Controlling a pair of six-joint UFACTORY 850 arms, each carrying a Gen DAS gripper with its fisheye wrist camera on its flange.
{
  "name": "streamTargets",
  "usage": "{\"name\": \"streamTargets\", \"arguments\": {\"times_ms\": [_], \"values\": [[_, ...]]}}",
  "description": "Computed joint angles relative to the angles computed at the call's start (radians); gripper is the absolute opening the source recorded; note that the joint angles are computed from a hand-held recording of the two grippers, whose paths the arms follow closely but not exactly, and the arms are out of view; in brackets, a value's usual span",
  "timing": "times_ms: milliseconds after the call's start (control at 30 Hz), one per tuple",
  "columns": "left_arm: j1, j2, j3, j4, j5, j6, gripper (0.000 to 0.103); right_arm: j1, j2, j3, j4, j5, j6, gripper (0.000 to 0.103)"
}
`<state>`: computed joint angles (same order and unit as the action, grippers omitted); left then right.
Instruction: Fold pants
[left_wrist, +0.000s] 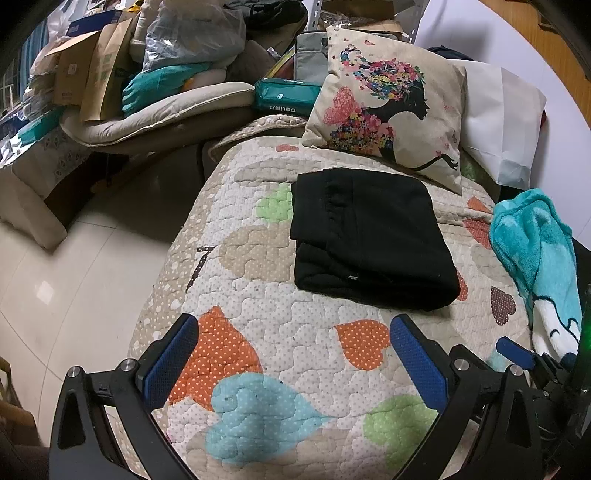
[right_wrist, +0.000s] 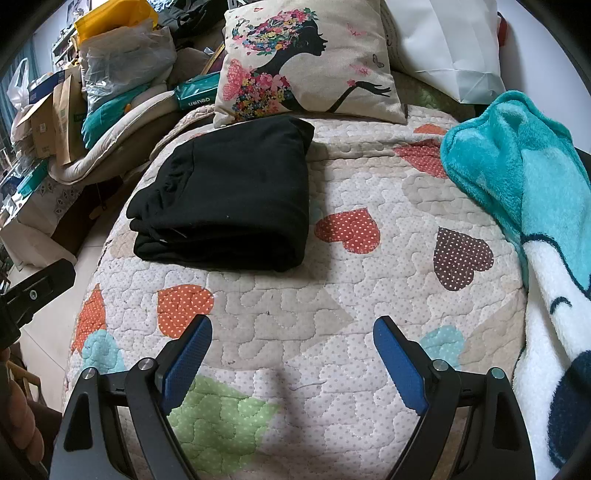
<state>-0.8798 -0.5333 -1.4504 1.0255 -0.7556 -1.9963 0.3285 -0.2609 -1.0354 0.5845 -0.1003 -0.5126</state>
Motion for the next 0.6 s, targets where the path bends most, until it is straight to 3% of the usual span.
{"name": "streamTargets", "arguments": {"times_ms": [333, 600], "values": [[-0.001, 0.0, 0.007, -0.003, 0.012, -0.003, 0.103, -0.002, -0.005, -0.001, -0.007, -0.005, 0.007, 0.093], [0.016, -0.001, 0.012, -0.035, 0.051, 0.016, 0.103, 0.0, -0.012, -0.013, -0.11, -0.017, 0.108, 0.093]]}}
